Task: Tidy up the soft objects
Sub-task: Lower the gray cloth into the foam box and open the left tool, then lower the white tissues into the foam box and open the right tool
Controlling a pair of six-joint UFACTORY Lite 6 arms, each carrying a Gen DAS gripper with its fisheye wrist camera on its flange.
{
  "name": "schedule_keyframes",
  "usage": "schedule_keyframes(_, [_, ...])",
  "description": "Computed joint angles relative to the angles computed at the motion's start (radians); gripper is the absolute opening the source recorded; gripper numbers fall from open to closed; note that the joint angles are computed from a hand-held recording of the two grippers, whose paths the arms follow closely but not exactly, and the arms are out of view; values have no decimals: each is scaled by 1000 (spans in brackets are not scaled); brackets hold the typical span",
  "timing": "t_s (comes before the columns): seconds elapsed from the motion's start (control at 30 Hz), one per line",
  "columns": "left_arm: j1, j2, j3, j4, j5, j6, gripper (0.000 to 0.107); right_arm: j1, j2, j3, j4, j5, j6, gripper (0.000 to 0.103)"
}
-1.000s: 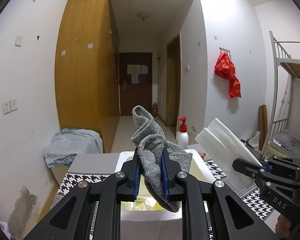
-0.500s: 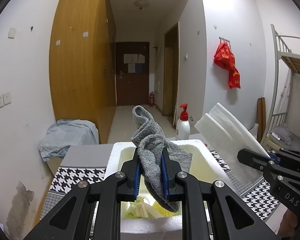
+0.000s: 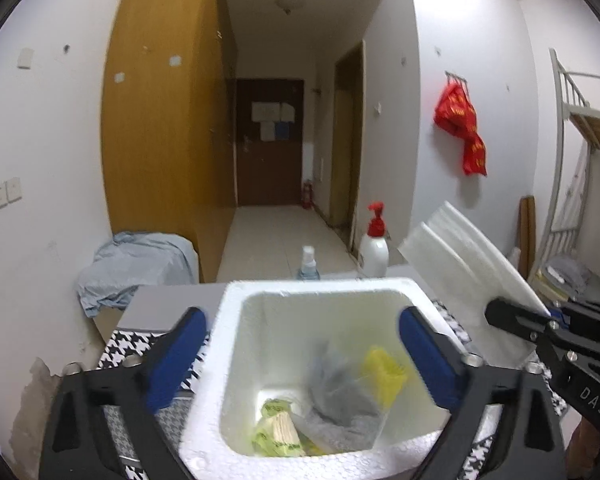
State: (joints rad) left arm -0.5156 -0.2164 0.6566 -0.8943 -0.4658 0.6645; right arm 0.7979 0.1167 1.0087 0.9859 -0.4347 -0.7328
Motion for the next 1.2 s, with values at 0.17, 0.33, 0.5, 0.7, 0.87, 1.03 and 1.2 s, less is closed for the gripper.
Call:
schedule_keyframes(0.17, [-4, 14, 9, -81, -38, 62, 101, -4, -1, -2, -2, 1, 4, 9])
schedule_keyframes(0.33, [-7, 7, 3, -114, -56, 83, 102, -6, 9, 11, 3, 9, -5, 9])
schedule_keyframes(0.5, [-8, -17, -17, -132, -70, 91, 102, -3, 29, 37, 13, 18, -22, 9])
schedule_keyframes(0.7, [3, -63, -58, -150, -83, 104, 102, -2, 70, 85, 15, 41, -34, 9])
schedule_keyframes(0.87, [16, -121, -99, -184, -104, 137, 102, 10, 110, 141, 44, 61, -74, 9])
schedule_keyframes(1.03, [39, -198, -144, -212, -106, 169, 102, 16, 166, 215, 77, 100, -117, 9])
schedule_keyframes(1.2, [51, -266, -186, -230, -113, 192, 102, 22, 219, 281, 125, 139, -173, 9])
